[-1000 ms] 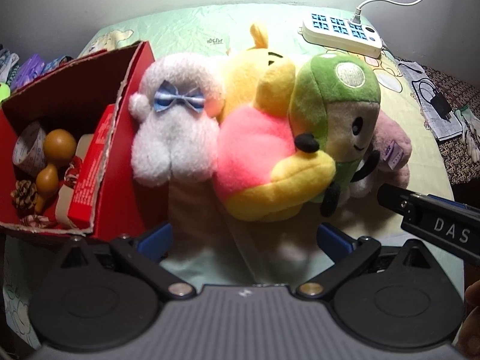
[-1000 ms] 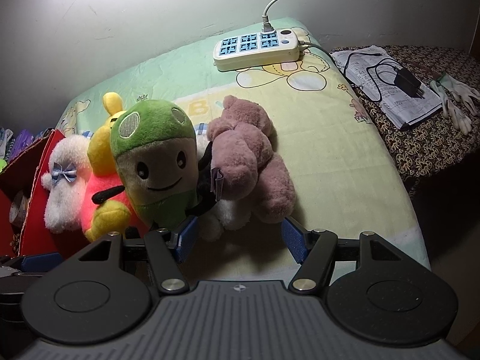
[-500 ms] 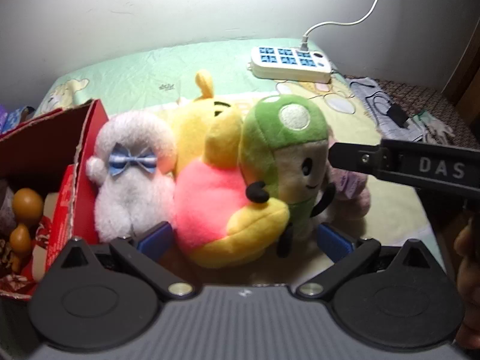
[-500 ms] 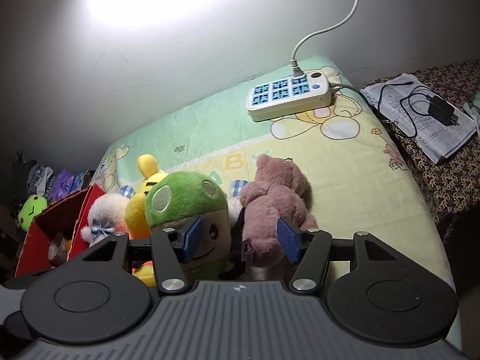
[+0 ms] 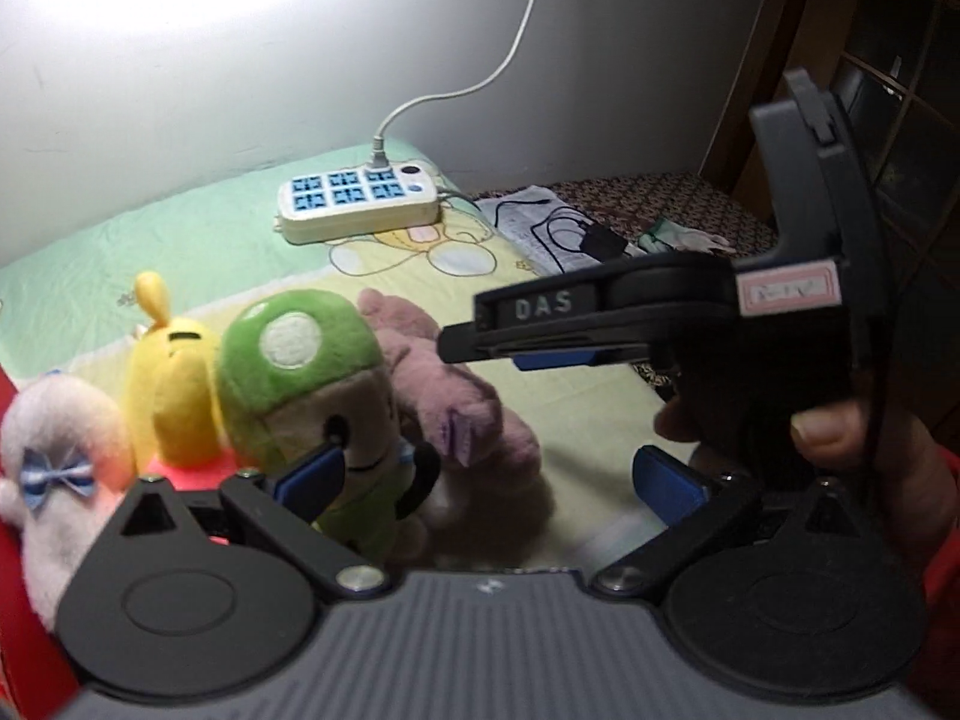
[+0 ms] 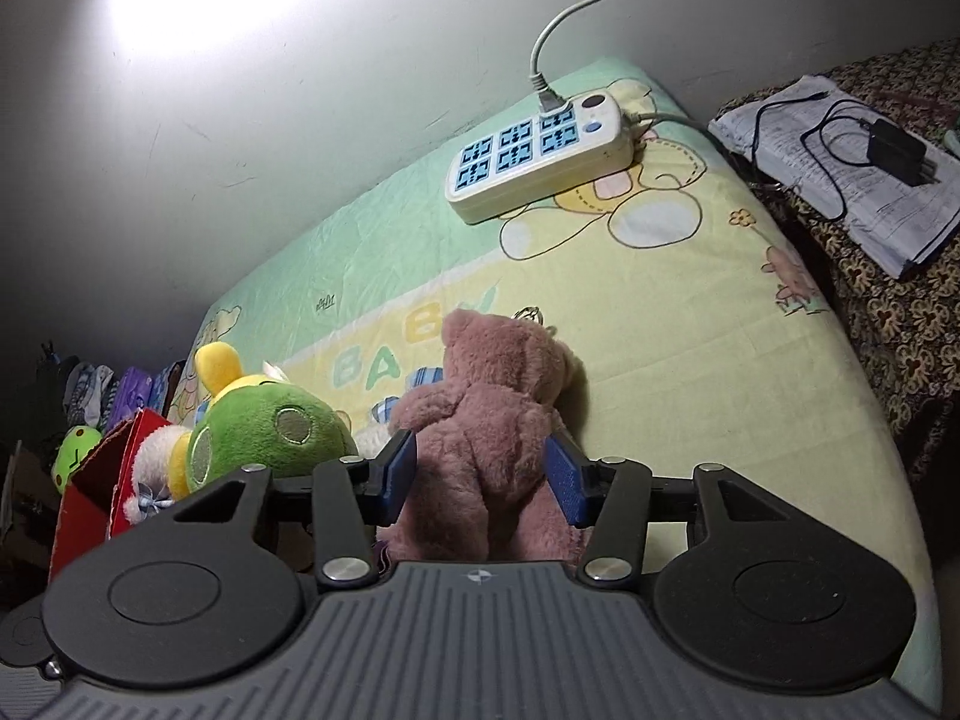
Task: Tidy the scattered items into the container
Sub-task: 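Move the right tool to the pink teddy bear and close on it, then lift the pink teddy bear with the right tool off the bed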
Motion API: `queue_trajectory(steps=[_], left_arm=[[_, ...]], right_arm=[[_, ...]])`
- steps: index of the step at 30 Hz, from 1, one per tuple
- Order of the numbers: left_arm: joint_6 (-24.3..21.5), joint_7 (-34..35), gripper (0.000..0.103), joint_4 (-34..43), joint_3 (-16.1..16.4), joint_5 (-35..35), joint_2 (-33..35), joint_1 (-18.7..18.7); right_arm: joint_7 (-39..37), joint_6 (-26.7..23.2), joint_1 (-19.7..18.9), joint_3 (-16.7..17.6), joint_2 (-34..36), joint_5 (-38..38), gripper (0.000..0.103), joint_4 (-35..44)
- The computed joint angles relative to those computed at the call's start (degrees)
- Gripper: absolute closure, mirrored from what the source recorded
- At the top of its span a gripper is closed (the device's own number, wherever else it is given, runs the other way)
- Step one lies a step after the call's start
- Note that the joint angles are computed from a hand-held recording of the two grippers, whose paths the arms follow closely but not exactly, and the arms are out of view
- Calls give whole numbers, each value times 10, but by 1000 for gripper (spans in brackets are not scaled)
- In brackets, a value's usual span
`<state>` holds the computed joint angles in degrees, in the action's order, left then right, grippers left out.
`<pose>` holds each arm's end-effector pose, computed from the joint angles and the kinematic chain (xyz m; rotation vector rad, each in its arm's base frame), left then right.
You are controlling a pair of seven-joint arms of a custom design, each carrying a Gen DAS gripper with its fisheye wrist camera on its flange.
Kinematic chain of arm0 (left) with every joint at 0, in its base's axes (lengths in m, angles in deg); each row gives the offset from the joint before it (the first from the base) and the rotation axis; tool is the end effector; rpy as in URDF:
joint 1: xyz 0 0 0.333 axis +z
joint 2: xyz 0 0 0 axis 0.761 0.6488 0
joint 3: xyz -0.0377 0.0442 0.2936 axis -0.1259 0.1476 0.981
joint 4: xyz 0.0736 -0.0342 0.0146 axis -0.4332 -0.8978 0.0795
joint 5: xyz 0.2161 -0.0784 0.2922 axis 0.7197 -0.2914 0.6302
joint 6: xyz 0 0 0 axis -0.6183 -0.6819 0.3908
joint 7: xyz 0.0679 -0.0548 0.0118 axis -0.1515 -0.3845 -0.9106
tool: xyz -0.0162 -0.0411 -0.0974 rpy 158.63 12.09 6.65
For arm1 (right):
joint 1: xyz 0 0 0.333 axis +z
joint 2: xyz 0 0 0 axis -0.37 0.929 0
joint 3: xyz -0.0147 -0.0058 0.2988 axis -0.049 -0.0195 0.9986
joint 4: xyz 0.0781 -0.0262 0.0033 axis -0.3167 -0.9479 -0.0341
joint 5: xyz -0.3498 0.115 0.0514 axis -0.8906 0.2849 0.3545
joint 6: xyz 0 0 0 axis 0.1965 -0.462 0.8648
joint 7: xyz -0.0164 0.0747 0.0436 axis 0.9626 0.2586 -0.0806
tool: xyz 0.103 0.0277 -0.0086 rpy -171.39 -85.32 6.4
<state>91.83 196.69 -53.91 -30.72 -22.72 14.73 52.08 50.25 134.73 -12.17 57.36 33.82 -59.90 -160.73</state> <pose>0.5843 -0.0282 0.4703 -1.4127 2.3141 -1.0289 0.6522 0.2697 0.4088 -1.4888 1.7601 -0.1022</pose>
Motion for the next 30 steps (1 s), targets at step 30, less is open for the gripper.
queue_trajectory(steps=[30], left_arm=[[-37, 47, 1, 16, -29, 14, 29, -15]], right_arm=[[-376, -1, -236, 254, -1, 380, 64, -84]])
